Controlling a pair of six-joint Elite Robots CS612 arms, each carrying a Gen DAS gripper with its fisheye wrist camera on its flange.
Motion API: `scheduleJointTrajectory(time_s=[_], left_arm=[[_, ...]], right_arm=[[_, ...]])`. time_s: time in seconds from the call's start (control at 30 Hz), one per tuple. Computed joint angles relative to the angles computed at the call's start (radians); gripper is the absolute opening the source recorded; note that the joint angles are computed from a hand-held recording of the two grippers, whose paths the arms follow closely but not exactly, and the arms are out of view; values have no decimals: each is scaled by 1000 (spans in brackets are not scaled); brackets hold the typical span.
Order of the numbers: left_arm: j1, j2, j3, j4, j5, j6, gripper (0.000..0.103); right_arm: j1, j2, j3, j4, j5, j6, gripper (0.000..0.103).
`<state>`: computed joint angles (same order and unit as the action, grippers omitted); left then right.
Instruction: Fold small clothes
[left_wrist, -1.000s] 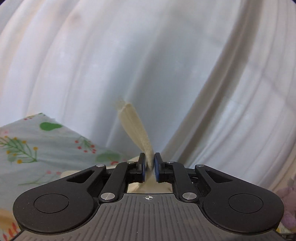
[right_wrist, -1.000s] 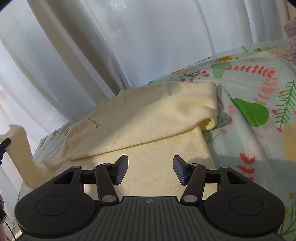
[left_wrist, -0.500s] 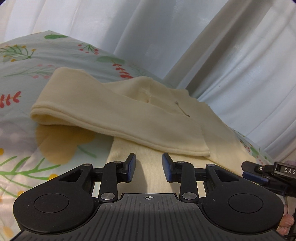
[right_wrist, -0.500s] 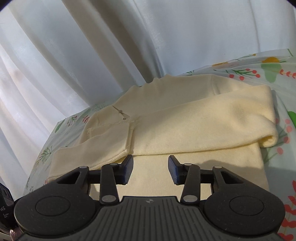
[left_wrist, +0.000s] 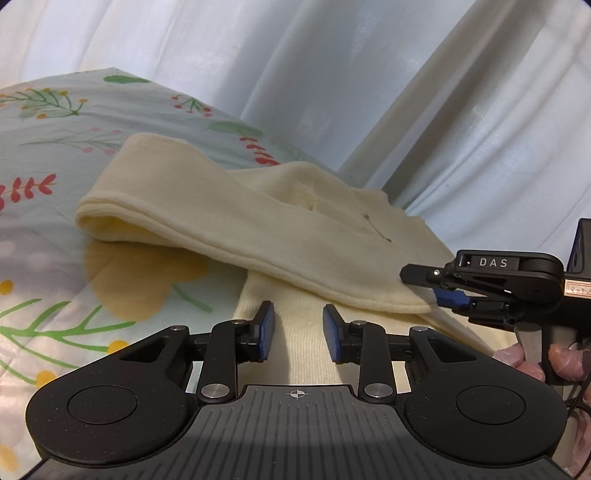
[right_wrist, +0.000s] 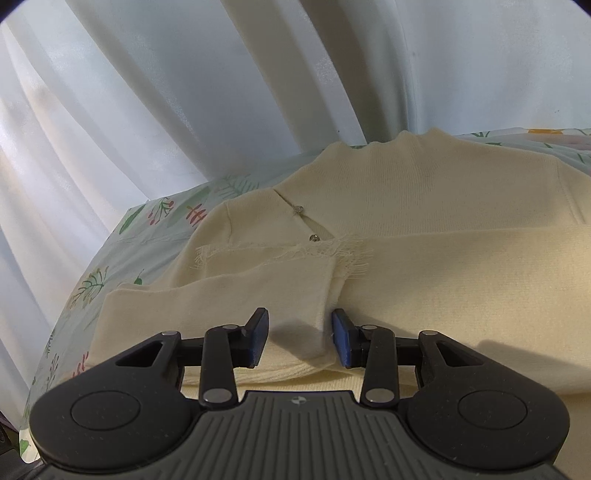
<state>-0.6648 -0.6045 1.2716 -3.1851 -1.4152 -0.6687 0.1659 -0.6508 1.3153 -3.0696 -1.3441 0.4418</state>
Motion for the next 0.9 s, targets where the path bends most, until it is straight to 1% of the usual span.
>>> scheduleJointTrajectory(time_s=[0.03,0.07,0.1,0.17,0.2,0.23,0.27,0.33,0.37,0.47,0.5,0.57,0.63,0.67,0.7,0.77,0.8,0.87,0.9], left_arm=[[-1,0,-1,3,3,4,33],[-2,0,-1,4,7,8,33],[-2,-1,0,4,9,11,33],[-2,-1,-2,9,10,15,33],[-2,1,-5,11,10,13,33],[-1,1,-6,15,8,8,33],[-1,0,-8,21,7,3,33],[2,0,-20,45,7,-3,33],[3,4,-31,58,14,-5,33],[8,16,-67,96,32,-24,33],[11,20,-78,99,33,-35,33],[12,29,-97,99,47,-43,33],[12,36,-112,108,63,-33,33],[13,40,-122,114,64,-30,33],[13,43,-130,115,65,-25,33],[13,52,-146,109,72,-10,33],[13,56,-155,112,75,-3,33],[13,67,-177,114,72,7,33],[12,73,-188,119,75,8,33]], right_arm=[[1,2,-5,7,-2,-11,13],[1,3,-7,12,-7,-21,10],[3,0,0,-5,-23,-27,7],[15,-9,17,-72,-114,-60,6],[24,-15,30,-132,-193,-83,6],[29,-19,39,-166,-243,-96,6],[33,-27,54,-201,-323,-106,6],[32,-43,81,-206,-401,-98,6],[26,-51,97,-202,-424,-88,6],[11,-65,120,-116,-471,-59,6],[4,-71,129,-85,-464,-33,6],[-8,-80,153,-84,-434,14,6],[-13,-83,168,-101,-417,31,6],[-13,-85,174,-111,-422,25,6],[-9,-85,175,-122,-440,15,6],[9,-73,161,-159,-544,-38,6],[20,-66,153,-184,-621,-70,6],[23,-63,149,-196,-693,-91,4],[23,-63,149,-188,-712,-89,0]])
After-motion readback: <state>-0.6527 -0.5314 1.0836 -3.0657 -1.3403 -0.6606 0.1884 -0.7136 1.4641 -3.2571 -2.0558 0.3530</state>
